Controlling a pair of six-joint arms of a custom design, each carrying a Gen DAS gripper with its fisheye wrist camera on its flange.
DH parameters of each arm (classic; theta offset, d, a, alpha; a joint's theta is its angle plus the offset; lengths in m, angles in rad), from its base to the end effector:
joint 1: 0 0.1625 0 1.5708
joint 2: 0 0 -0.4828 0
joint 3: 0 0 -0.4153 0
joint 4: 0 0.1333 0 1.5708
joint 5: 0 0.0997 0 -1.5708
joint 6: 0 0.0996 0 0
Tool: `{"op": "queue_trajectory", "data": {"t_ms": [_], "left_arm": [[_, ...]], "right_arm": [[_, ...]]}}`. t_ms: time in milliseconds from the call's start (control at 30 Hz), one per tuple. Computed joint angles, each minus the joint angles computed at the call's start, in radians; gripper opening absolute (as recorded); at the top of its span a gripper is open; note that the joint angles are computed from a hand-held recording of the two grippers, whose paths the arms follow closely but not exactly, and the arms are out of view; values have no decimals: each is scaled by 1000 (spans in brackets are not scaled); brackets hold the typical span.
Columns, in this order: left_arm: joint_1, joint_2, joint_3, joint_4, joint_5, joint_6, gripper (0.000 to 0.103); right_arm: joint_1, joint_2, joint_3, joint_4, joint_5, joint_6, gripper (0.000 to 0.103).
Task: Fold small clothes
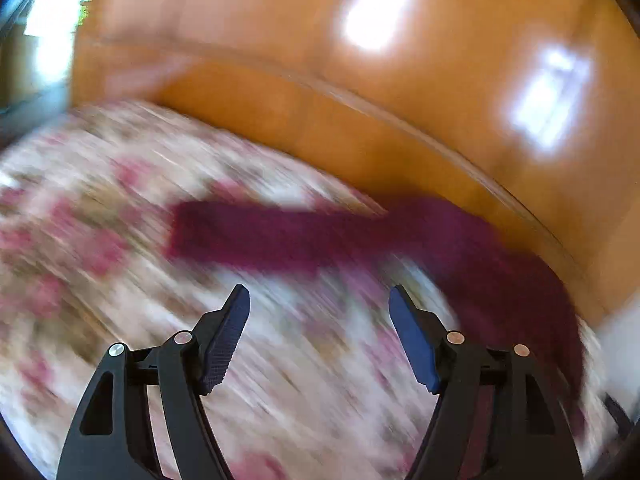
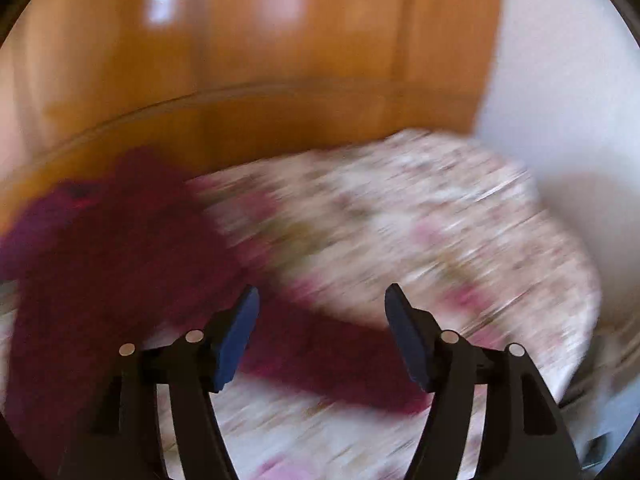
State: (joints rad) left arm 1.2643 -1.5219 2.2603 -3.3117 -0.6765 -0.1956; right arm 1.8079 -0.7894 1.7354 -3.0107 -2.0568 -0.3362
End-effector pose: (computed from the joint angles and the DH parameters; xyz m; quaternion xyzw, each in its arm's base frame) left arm 0.0693 -0.4802 0.4157 -0.1636 0.8011 -0.5139 0.2597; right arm 0.2517 -0.6722 0.1381 0.2097 -0.9194 0.2254 0.2448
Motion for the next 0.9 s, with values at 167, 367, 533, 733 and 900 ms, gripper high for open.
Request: {"op": "queue_trajectory", "data": {"t_ms": [167,367,533,733,900], "left_arm": [[75,31,61,117,-440,-102,71],[115,138,90,46,-660,-190,45],[58,143,94,50,-572,-155,9],[-66,-37,161,71,-429,-109,7],[-174,-217,275,212,-327,-196,7]], "right_arm": [[-45,-68,114,312,339,149,67],[-42,-46,170,354,394,159,55],[-12,-43,141,355,373,117,20],[29,-123,150,288,407,-14,16],[25,-170,226,284,306,-116,15]]}}
